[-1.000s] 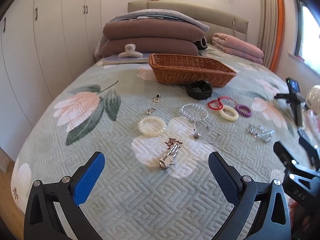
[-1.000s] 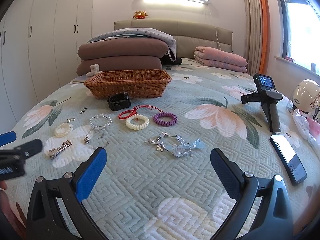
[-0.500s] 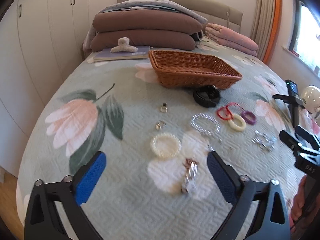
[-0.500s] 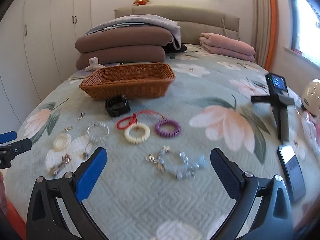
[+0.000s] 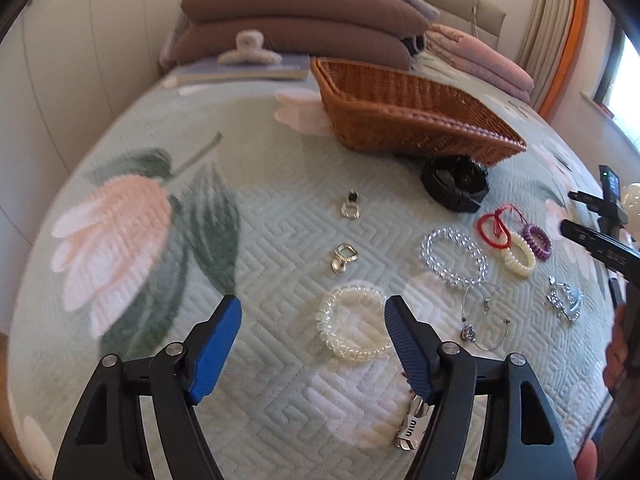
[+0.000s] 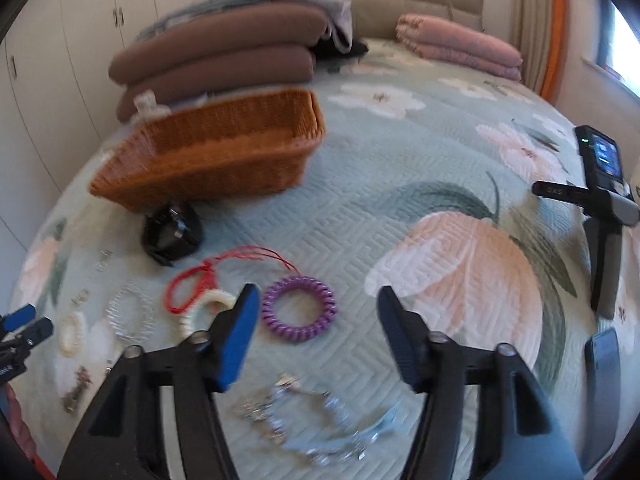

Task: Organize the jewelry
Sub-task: 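Grasp the clear bead bracelet with the left tool while the right tool grasps the purple coil hair tie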

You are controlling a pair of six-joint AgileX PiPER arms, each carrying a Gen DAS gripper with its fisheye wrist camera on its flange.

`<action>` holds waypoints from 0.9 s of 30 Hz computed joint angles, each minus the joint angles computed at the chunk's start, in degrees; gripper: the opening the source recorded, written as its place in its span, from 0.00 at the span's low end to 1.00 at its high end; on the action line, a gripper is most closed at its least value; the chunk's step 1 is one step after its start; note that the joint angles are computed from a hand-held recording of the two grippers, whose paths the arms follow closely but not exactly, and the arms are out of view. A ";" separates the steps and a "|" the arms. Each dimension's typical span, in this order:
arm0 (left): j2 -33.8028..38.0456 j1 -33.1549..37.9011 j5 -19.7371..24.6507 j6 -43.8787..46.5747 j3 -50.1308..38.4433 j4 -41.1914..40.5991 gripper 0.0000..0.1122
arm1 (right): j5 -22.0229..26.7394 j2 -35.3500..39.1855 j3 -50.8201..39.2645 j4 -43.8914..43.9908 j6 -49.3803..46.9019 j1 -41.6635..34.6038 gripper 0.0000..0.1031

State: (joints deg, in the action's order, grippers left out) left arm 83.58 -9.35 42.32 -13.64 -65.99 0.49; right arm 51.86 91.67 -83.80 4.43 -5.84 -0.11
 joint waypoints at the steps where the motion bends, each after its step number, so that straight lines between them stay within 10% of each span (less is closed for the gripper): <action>1: 0.97 0.88 0.26 1.52 -0.41 -1.86 0.60 | 0.89 1.37 -0.98 1.07 -1.24 -0.52 0.57; 11: 4.12 -0.11 -0.53 1.74 -0.76 -1.56 0.49 | 1.07 7.14 -3.48 -0.81 -1.51 -0.45 0.35; 18: 4.90 -2.46 0.29 -4.72 -1.79 6.60 0.09 | -0.30 6.97 -2.70 -3.69 -0.66 1.11 0.17; 27: 1.91 -3.92 -0.30 -4.87 -2.03 5.81 0.09 | -0.80 4.13 -0.46 -1.11 -3.27 0.22 0.14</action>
